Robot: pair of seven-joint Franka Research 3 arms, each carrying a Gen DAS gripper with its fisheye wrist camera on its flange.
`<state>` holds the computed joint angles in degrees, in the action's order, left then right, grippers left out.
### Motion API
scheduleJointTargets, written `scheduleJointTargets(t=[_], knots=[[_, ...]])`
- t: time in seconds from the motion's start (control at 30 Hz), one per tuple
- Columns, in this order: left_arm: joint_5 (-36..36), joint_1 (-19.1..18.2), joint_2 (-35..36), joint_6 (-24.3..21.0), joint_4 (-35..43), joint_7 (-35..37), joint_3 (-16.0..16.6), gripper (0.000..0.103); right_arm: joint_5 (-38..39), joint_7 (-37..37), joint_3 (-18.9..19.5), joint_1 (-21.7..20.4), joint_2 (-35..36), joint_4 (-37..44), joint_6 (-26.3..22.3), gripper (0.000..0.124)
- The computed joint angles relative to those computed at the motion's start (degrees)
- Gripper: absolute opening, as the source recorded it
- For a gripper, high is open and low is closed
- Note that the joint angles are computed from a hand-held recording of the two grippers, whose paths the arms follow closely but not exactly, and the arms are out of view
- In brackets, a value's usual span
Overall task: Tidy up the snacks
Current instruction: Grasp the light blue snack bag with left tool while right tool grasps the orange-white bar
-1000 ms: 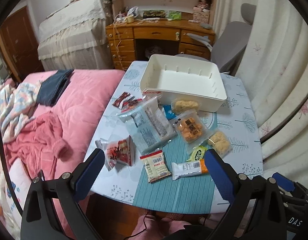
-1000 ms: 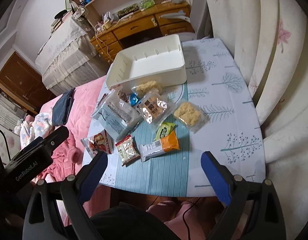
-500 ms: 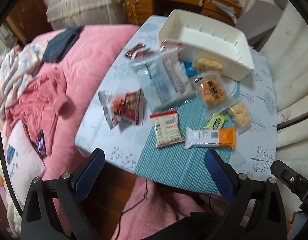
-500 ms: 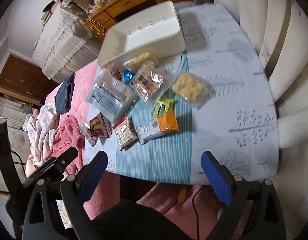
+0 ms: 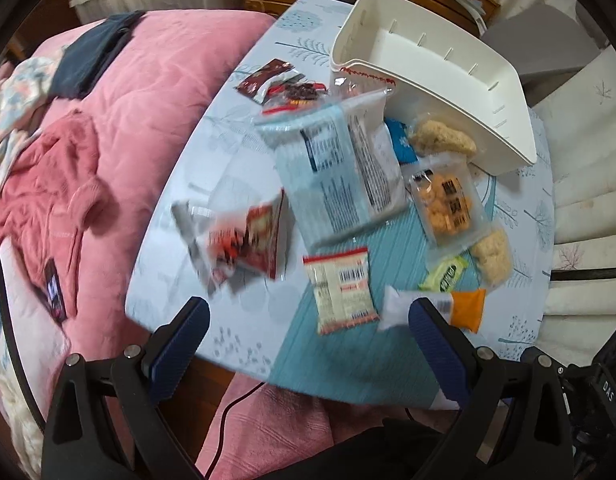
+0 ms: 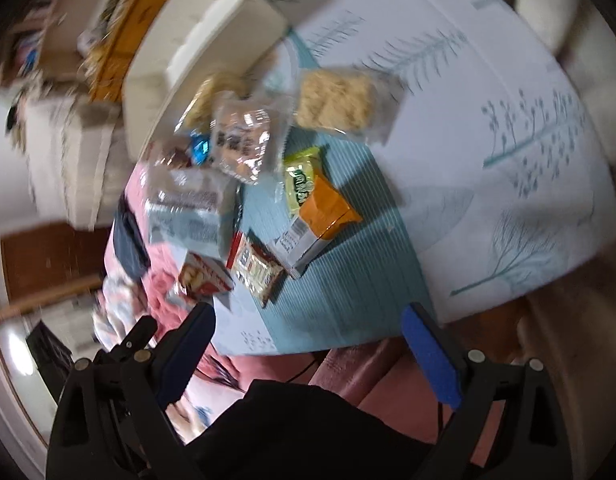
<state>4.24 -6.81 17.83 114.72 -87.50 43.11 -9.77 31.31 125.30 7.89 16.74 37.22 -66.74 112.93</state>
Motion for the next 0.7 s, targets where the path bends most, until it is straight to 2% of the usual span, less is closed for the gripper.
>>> scheduleJointTargets(t=[0.1, 0.4, 0.53, 0.7], knots=[[-1.4, 1.7, 2.8, 0.2, 2.8, 4.3, 0.2, 0.099, 1.0, 7.3, -0.5, 1.1, 1.5, 0.2, 1.8, 0.095], [-6.3, 6.8, 11.3, 7.7, 7.1, 17.5, -0.4, 0.098, -1.5, 26.1, -1.8, 4.4, 4.1, -0.2, 7.2, 0.094], [-10.8, 9.2, 15.6, 8.4, 9.7, 24.8, -2.3, 0.091, -5.1, 34.4, -2.7, 6.2, 7.3, 3.6, 6.0, 0.089], [-13.7, 10.0, 20.3, 7.2, 14.2, 30.4, -3.4, 0.083, -7.4, 39.1, -2.3, 7.0, 10.5, 7.4, 4.5, 0.082]])
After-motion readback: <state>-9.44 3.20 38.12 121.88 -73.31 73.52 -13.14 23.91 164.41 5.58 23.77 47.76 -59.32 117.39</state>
